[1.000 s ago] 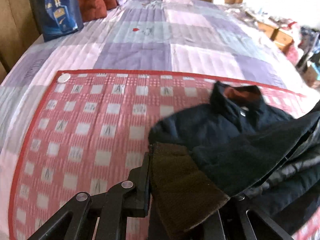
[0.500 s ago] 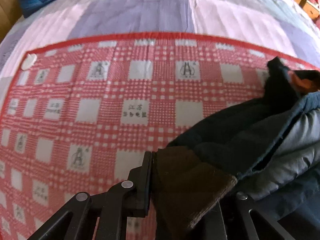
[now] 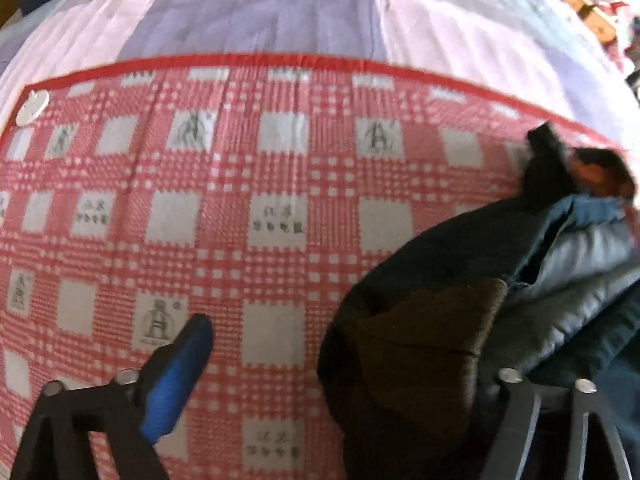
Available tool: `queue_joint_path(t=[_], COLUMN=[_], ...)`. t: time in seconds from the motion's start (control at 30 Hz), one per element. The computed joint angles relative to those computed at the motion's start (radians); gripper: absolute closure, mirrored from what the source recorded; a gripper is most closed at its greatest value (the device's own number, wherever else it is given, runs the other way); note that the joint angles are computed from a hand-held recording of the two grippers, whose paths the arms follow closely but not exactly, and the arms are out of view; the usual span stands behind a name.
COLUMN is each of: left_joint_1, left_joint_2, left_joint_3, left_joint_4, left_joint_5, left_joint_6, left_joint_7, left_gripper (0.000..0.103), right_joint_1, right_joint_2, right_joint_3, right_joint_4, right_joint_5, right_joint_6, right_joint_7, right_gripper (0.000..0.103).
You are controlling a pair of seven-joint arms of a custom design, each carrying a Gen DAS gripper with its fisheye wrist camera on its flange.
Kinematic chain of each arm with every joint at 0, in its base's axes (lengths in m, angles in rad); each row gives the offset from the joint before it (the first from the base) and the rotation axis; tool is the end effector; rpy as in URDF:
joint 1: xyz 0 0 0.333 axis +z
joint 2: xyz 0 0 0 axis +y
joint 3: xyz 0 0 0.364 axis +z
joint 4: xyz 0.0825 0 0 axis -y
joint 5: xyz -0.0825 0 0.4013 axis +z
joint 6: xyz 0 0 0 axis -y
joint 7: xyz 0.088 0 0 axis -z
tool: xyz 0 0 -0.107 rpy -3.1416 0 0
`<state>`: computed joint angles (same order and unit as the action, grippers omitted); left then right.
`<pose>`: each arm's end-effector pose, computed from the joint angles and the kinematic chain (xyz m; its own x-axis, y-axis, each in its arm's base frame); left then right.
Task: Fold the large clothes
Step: 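Lift the hem with both tools and fold it over toward the collar, then release the hem and press the folded jacket flat with both tools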
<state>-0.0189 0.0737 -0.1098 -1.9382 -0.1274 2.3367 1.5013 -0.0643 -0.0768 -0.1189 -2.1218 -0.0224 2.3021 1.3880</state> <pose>0.6195 -0.0805 0.5203 -0.0071 -0.9895 0.1444 -0.9518 -0.0376 -0.3044 0.5517 -0.1041 0.5110 0.0044 -0.9984 0.0568 -0.9687 -0.0184 -0.2475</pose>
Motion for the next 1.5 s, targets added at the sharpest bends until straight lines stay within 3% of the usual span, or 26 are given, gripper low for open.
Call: queue_joint_path(t=[0.07, 0.17, 0.2, 0.27, 0.33, 0.4, 0.43, 0.47, 0.6, 0.7, 0.77, 0.9, 0.97, 1.1, 1.17, 1.4, 1.5], left_joint_1=[0.010, 0.012, 0.015, 0.006, 0.008, 0.019, 0.016, 0.004, -0.051, -0.131, -0.172, -0.270, -0.254, -0.161, -0.119, -0.101, -0.139], left_joint_2=[-0.007, -0.029, -0.023, 0.001, 0.025, -0.007, -0.046, -0.090, -0.231, -0.324, -0.367, -0.365, -0.325, -0.274, -0.237, -0.070, -0.025], left_joint_3=[0.001, -0.001, -0.001, 0.000, 0.008, 0.009, 0.002, -0.009, -0.071, -0.101, -0.136, -0.163, -0.206, -0.291, -0.311, -0.270, -0.229], left_joint_4=[0.034, 0.047, 0.064, 0.111, 0.153, 0.115, 0.065, 0.014, -0.142, -0.265, -0.332, -0.411, -0.421, -0.458, -0.440, -0.290, -0.231], left_joint_5=[-0.054, -0.092, -0.119, -0.045, -0.039, -0.126, -0.159, -0.145, -0.008, -0.070, -0.099, -0.227, -0.167, 0.116, 0.237, 0.554, 0.610], left_joint_6=[-0.044, -0.045, -0.072, -0.140, -0.195, -0.129, -0.051, 0.019, 0.169, 0.241, 0.288, 0.386, 0.424, 0.572, 0.600, 0.560, 0.513], left_joint_7=[0.047, 0.070, 0.091, 0.030, -0.062, -0.107, -0.098, -0.089, -0.060, 0.006, -0.020, -0.062, -0.132, -0.309, -0.391, -0.644, -0.702], left_gripper=[0.010, 0.008, 0.007, 0.007, 0.007, 0.007, 0.007, 0.007, 0.007, 0.006, 0.006, 0.006, 0.006, 0.000, 0.000, 0.000, 0.000], right_joint_1=[-0.003, -0.002, -0.004, -0.001, 0.012, 0.047, 0.039, 0.063, 0.055, 0.052, 0.090, 0.108, 0.111, 0.109, 0.117, 0.029, 0.040], right_joint_2=[-0.002, -0.006, -0.003, -0.032, -0.091, -0.161, -0.230, -0.266, -0.511, -0.648, -0.743, -0.828, -0.798, -0.663, -0.558, -0.244, -0.171], right_joint_3=[-0.010, -0.024, -0.020, 0.016, 0.032, 0.007, 0.015, -0.004, 0.032, 0.049, 0.024, 0.069, 0.092, 0.079, 0.058, 0.153, 0.140], right_joint_4=[0.045, 0.099, 0.112, 0.078, 0.016, -0.052, -0.115, -0.147, -0.368, -0.483, -0.556, -0.665, -0.700, -0.703, -0.674, -0.499, -0.430], right_joint_5=[0.041, 0.153, 0.132, -0.081, -0.171, -0.166, -0.124, -0.124, -0.180, -0.194, -0.121, -0.140, -0.179, -0.228, -0.229, -0.368, -0.414], right_joint_6=[-0.074, -0.190, -0.216, -0.154, -0.062, 0.035, 0.117, 0.157, 0.308, 0.288, 0.204, 0.114, 0.147, 0.315, 0.402, 0.533, 0.536], right_joint_7=[-0.048, -0.155, -0.159, -0.090, -0.072, -0.056, -0.061, -0.050, -0.014, 0.066, 0.137, 0.227, 0.260, 0.303, 0.308, 0.470, 0.486], right_gripper=[0.013, 0.013, 0.013, 0.012, 0.012, 0.012, 0.012, 0.012, 0.012, 0.011, 0.011, 0.011, 0.011, 0.000, 0.000, 0.000, 0.000])
